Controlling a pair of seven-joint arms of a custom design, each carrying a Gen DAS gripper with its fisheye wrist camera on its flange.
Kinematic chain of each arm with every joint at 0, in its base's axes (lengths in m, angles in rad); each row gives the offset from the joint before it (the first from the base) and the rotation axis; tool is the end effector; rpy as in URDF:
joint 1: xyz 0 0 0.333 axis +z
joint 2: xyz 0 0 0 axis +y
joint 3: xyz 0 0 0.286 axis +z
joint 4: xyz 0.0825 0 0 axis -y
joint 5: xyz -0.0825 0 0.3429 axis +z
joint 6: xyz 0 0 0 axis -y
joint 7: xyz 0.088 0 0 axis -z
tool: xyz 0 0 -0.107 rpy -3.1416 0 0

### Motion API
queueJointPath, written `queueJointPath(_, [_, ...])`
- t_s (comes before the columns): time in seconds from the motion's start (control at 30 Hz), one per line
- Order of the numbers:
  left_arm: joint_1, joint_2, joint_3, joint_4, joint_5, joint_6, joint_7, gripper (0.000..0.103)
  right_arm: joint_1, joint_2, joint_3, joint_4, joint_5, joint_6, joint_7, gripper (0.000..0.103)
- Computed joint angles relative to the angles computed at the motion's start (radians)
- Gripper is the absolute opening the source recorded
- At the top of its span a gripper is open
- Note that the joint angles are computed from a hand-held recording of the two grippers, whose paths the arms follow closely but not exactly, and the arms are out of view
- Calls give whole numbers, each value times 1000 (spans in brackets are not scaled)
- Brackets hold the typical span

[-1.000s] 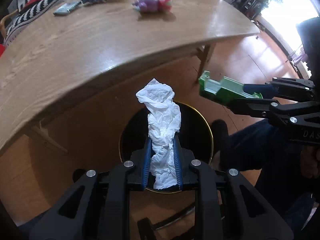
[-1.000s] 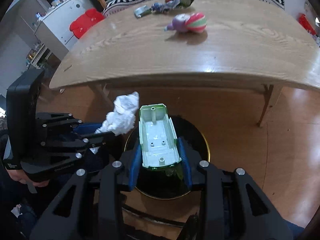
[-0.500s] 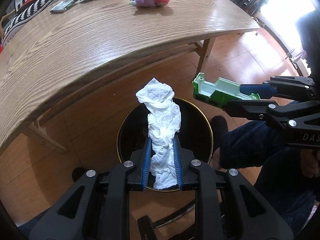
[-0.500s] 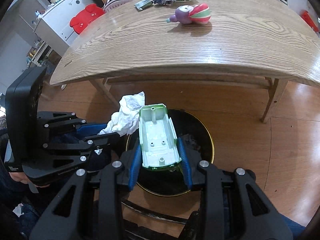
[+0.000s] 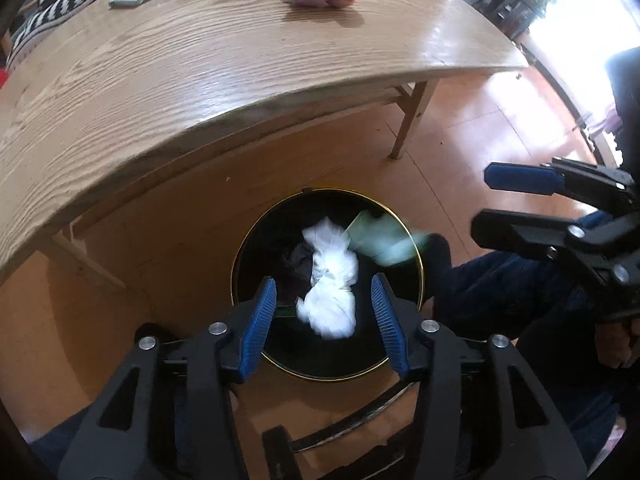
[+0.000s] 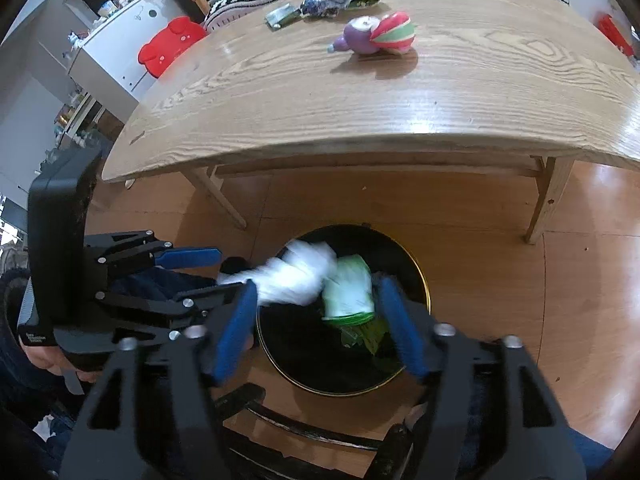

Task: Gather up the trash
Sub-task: 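Carry the tissue and green tray over the bin and open both tools, then grasp the blue foil wrapper with the left tool while the right tool grasps the doll toy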

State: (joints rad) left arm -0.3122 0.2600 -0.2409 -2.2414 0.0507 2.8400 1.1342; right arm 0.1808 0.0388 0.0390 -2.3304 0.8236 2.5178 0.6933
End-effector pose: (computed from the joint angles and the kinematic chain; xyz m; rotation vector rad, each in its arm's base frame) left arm 0.4617 -0.2859 0.2949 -1.9844 2.2923 -0.5251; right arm 0.4823 0.1010 0.3328 -2.2094 1.3870 0.1431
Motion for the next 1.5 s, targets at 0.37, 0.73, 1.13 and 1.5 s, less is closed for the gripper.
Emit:
queueJointPath(0.37, [-1,-6,6,-5,14,3,-23,68,0,-1,1,3,6,-1,0,74])
queueJointPath(0.73, [-31,-71,77,-26,151,67,-155,90,-1,-23,-6,41,101,15,-58,89])
queueJointPath(1.13, [41,-32,175,194,486,-65,-443,95,-8,149,20,354,-1,96,86,94])
queueJointPath(1.5, [82,340,176,753,339,-256,-321,95,9,497,24,744,-333,96,472,94])
